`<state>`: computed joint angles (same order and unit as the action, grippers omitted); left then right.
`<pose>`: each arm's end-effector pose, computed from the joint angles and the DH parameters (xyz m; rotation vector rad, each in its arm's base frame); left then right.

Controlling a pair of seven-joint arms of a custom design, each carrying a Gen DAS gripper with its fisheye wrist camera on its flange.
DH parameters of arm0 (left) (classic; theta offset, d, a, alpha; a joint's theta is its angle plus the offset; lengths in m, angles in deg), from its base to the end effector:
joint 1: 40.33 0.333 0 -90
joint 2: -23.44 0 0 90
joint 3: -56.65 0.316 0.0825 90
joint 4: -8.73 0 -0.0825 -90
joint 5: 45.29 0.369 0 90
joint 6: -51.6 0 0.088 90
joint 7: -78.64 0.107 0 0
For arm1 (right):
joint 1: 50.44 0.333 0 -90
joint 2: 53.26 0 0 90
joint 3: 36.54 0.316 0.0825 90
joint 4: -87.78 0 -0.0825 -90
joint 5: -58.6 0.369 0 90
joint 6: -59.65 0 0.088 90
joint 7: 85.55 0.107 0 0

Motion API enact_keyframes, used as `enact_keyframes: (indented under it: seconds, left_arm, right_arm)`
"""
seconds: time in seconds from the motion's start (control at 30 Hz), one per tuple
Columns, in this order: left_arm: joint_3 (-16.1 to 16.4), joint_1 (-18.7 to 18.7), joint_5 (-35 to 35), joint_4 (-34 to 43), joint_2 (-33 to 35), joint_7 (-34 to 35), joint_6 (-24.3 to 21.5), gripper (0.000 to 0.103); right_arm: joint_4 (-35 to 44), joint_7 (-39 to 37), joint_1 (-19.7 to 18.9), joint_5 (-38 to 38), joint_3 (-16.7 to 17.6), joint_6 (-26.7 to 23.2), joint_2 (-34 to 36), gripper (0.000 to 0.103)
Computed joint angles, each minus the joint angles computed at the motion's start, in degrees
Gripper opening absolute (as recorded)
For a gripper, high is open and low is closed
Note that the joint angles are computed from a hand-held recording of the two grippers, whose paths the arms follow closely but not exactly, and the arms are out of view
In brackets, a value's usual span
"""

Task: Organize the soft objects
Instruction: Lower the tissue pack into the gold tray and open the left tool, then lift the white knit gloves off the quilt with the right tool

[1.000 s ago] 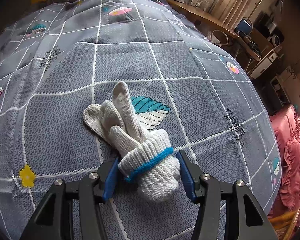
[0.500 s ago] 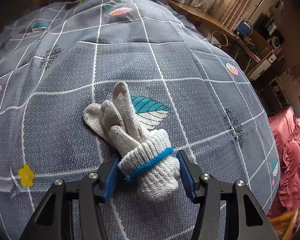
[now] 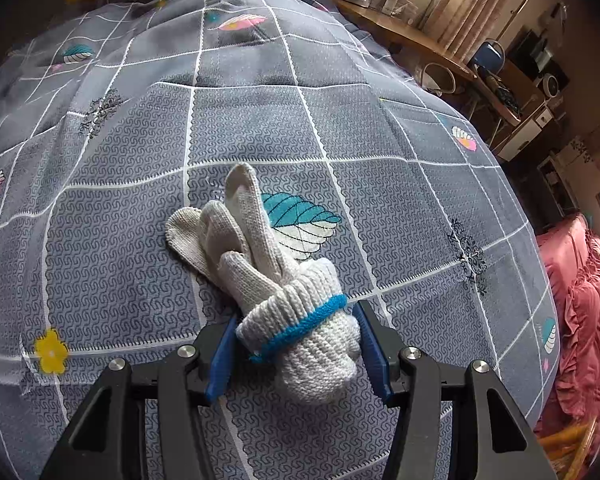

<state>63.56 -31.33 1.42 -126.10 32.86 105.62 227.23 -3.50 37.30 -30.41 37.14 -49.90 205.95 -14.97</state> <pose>0.5220 0.0879 0.3193 -2.3226 1.2659 -0.4839 0.7031 0.1161 0.2897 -1.9827 2.1971 -0.7152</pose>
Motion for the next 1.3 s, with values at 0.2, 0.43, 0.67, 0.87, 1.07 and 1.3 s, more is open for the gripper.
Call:
enact_keyframes:
  seconds: [0.2,0.43,0.67,0.87,1.07,1.3]
  left_arm:
    - [1.4,-1.51,12.06,-1.34,-3.83,-10.48,-1.41,0.061]
    - [-3.3,1.32,23.65,-3.26,-8.48,-17.55,-2.89,0.061]
    - [-7.07,2.77,28.79,-4.69,-11.05,-20.05,-2.45,0.061]
    - [-8.36,2.48,28.28,-5.34,-11.64,-19.45,-2.12,0.061]
    - [-8.97,2.07,28.54,-5.74,-12.08,-19.01,-1.96,0.061]
    - [-9.5,1.78,30.09,-6.09,-12.87,-19.71,-1.62,0.061]
  right_arm:
    - [0.1,0.31,-0.19,0.32,-0.09,0.24,0.04,0.058]
    - [0.19,1.49,1.53,-3.16,-2.19,3.31,0.52,0.065]
    - [0.08,1.44,2.29,-4.81,-2.96,3.88,0.62,0.043]
    - [-0.36,2.19,1.89,-3.95,-2.54,4.12,0.18,0.04]
    - [-0.7,3.11,1.59,-3.33,-2.35,4.33,-0.12,0.037]
    - [-1.38,3.6,1.2,-2.47,-1.92,4.92,-0.64,0.037]
